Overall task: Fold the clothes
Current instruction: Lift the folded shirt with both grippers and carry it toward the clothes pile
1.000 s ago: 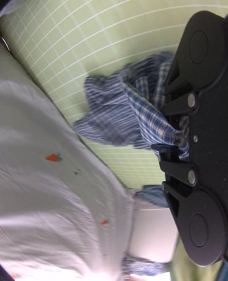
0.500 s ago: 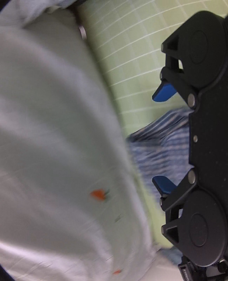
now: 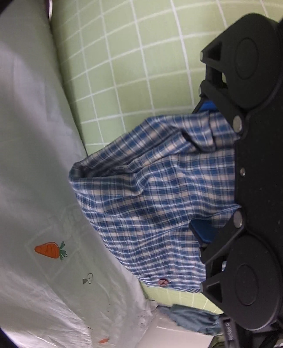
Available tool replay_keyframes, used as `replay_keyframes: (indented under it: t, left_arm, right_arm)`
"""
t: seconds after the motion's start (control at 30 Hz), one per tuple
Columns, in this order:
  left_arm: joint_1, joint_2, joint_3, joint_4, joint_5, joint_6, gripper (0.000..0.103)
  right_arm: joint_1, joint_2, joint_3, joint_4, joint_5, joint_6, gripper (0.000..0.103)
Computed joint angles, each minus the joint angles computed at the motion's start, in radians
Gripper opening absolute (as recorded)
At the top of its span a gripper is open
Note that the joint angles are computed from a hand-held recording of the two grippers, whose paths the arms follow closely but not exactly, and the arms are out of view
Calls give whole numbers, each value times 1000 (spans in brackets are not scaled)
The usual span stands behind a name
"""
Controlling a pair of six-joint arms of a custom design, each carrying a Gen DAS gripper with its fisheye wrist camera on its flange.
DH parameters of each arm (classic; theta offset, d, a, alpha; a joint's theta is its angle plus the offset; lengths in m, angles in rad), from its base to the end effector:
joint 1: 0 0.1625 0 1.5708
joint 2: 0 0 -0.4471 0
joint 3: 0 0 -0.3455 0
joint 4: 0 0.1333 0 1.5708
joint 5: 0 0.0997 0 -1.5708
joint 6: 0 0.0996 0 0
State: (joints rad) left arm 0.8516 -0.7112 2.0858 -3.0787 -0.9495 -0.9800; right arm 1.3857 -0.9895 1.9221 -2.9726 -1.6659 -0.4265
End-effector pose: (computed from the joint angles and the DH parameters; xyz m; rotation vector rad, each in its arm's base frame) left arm -0.1958 -0.5139 0.0485 -0.4120 2.6929 -0.7767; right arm 0.0140 -0.5979 0.2153 0.3108 -2.8319 0.6084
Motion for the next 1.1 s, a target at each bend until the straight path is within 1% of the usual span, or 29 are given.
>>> replay_keyframes:
  t: [0.1,0.17,0.2,0.23,0.27,0.3,0.33,0.37,0.4,0.43,0.47,0.53,0.63,0.8,0.9,0.97,1.03,1.1]
  left_arm:
    - [8,11,6,-59,-20,16,81]
    - [16,26,11,-123,-41,26,79]
    - [20,35,17,-165,-58,30,70]
    - [27,45,22,-208,-83,31,52]
    - [35,55,27,-252,-115,31,41]
    - [43,65,32,-294,-147,30,21]
    - [42,72,36,-322,-165,29,20]
    - [32,74,39,-330,-165,28,19]
    - [21,76,43,-339,-165,26,18]
    - [7,74,45,-335,-161,30,17]
    - [-13,67,52,-321,-156,32,17]
    - [-57,48,78,-304,-150,18,15]
    - [-124,21,115,-282,-145,-5,15]
    - [-249,-2,193,-323,-166,-44,15]
    - [-303,4,206,-341,-197,-43,15]
    - [-326,20,191,-346,-232,-32,15]
    - [-345,42,166,-345,-270,-13,15]
    - [-361,77,118,-340,-308,18,15]
  right_arm:
    - [3,10,11,-32,3,6,100]
    - [-3,8,15,-18,37,19,100]
    - [-9,6,16,-3,64,31,97]
    - [-16,5,17,17,95,49,95]
    - [-20,4,18,36,119,68,88]
    - [-22,4,19,55,138,87,76]
    - [-26,0,25,75,161,106,68]
    - [-32,-9,33,95,187,124,49]
    - [-37,-17,42,115,214,142,39]
    - [-43,-24,51,134,241,160,38]
    - [-45,-39,67,143,255,165,35]
    - [-43,-81,113,139,256,155,34]
    - [-51,-176,207,113,262,157,33]
    - [-100,-368,379,42,303,165,33]
    - [-148,-499,464,23,324,162,33]
    - [-188,-587,508,21,340,158,33]
    - [-232,-685,544,37,356,153,33]
    - [-297,-795,557,90,389,124,33]
